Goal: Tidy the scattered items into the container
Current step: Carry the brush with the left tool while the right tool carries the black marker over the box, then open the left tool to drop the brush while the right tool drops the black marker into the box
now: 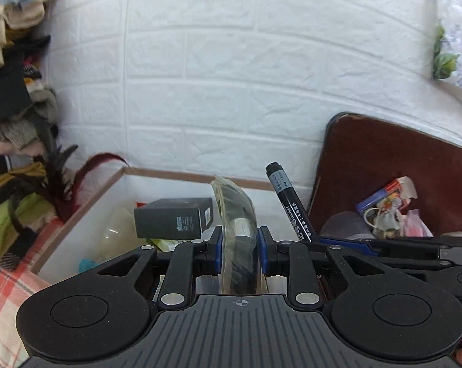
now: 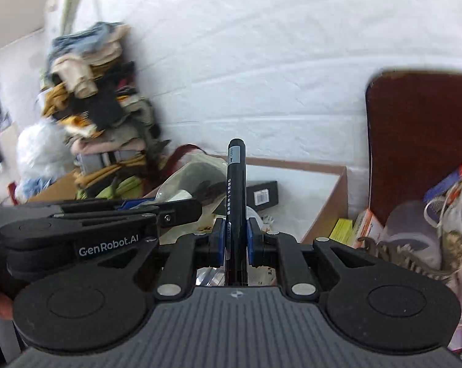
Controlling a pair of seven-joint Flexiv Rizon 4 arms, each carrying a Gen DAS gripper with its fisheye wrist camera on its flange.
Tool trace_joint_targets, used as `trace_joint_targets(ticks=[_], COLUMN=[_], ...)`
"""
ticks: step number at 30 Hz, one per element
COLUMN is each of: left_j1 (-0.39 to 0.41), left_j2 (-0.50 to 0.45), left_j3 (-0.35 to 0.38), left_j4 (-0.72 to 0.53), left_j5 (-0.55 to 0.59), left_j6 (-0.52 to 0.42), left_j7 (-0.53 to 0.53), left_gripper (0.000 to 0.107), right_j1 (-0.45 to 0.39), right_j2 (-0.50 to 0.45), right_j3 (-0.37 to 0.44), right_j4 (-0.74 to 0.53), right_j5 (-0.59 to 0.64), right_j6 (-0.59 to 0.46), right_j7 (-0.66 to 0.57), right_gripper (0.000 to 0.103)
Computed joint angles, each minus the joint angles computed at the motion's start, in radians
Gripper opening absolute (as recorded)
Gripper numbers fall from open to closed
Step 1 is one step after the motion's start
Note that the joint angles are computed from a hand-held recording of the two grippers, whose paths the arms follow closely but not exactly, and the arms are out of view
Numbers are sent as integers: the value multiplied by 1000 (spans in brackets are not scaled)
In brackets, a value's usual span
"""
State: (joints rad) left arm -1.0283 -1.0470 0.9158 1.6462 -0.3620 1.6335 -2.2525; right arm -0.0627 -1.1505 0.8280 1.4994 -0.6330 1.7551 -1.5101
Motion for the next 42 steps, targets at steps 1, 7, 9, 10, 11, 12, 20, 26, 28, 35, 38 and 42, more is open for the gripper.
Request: trace_joint_targets(ticks=[1, 7, 9, 10, 11, 12, 20, 26, 28, 35, 38, 42], left_j1=[34, 140, 152, 160, 168, 163, 94, 50, 44, -47, -100, -164], left_j2=[5, -1, -7, -8, -10, -18, -53, -68, -60, -79, -82, -54], left_j3=[-31, -128, -138, -146, -153, -143, -53, -6, -5, 91, 140, 178], left_j4=[-11, -38, -44, -49, -53, -58, -17, -2, 16, 39, 45, 66], left_j5=[6, 11, 5, 4, 3, -5, 5, 20, 31, 76, 119, 174], left_j6=[6, 30, 27, 27, 26, 12, -14, -73, -66, -142, -189, -241], left_j7=[11, 48, 59, 65, 71, 66, -74, -158, -199, -279, -315, -357], left_gripper=[20, 21, 23, 24, 42, 49, 91, 101, 103, 103, 103, 103], right_j1=[6, 58, 72, 80, 87, 100, 72, 56, 70, 31, 30, 32], right_j2=[-17, -75, -88, -89, -91, -85, -83, -85, -75, -69, -31, 35], right_j3=[7, 17, 17, 12, 7, -13, 12, 15, -26, -23, -66, -139], right_j4=[-23, -132, -160, -169, -178, -183, -153, -107, -96, -65, -20, 60], right_j5=[4, 71, 92, 104, 117, 133, 189, 138, 115, 59, 41, 5], right_j6=[-21, -107, -128, -133, -137, -130, -81, -16, 31, 2, 31, 105], right_j7=[9, -28, -48, -55, -63, -65, -171, -189, -146, -62, -59, -40], right_gripper=[16, 16, 17, 17, 18, 20, 37, 58, 70, 103, 103, 103])
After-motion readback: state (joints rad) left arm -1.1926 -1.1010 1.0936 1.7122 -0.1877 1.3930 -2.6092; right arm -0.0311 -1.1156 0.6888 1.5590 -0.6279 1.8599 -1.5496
